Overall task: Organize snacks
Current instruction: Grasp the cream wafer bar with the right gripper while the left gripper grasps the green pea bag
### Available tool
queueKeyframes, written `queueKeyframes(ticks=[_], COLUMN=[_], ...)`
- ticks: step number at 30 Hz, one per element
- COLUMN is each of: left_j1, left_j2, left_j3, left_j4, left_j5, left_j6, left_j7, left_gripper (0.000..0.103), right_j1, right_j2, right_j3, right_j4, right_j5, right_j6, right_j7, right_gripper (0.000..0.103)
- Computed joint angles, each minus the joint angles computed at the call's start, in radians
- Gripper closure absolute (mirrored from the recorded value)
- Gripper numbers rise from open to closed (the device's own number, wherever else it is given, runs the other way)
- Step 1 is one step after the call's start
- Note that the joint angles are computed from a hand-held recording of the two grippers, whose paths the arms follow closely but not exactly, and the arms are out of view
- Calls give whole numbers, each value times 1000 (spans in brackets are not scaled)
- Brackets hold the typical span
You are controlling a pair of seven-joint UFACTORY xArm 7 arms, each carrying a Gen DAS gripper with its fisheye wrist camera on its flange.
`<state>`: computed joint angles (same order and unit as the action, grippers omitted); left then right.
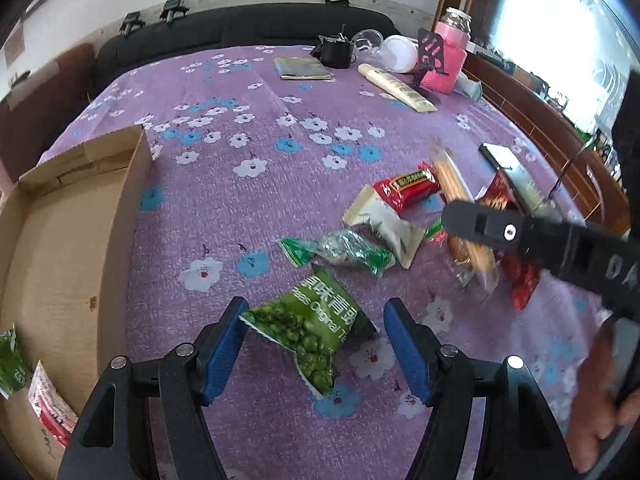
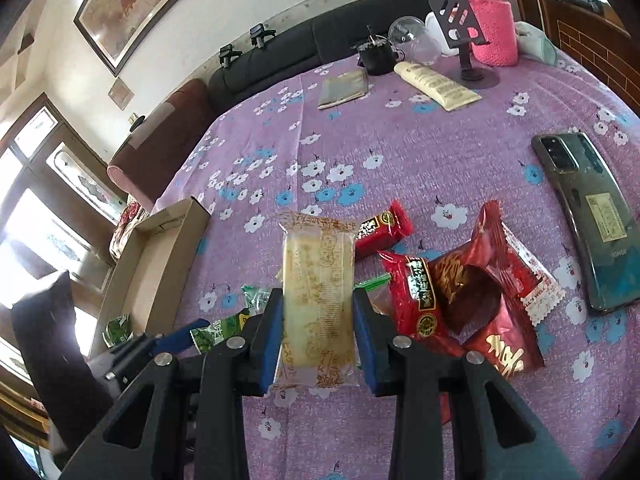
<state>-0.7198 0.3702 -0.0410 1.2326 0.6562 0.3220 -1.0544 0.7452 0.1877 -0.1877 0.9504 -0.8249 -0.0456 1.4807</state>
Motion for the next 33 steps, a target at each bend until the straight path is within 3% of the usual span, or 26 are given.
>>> queueKeyframes(ticks=[2, 7, 14, 19, 24, 33], left_j1=[-35, -44, -25, -45, -19, 17], left_j2=[6, 7, -12, -29, -29, -51], left_j3=[38, 61, 55, 62, 21, -14], left_j4=[4, 7, -14, -10, 1, -11], left_j5=[67, 173, 229, 365, 431, 526], left_j6=[-5, 3, -26, 27, 68, 91], left_j7=[-49, -146, -215, -327, -367, -464], left_gripper=[33, 58, 60, 60, 60, 60], right_j1=[7, 52, 79, 119, 114, 161], right_j2=[5, 18, 39, 46, 54, 62], right_j3=[-4, -39, -39, -64, -47, -91], right_j4=[4, 17, 24, 24, 28, 46], right_j5=[-4, -17, 67, 125, 181, 112], right_j6=[-3, -18, -31, -19, -2, 24], right_j7=[4, 7, -91, -148, -207, -149], right_gripper=[71, 71, 71, 71, 71, 71])
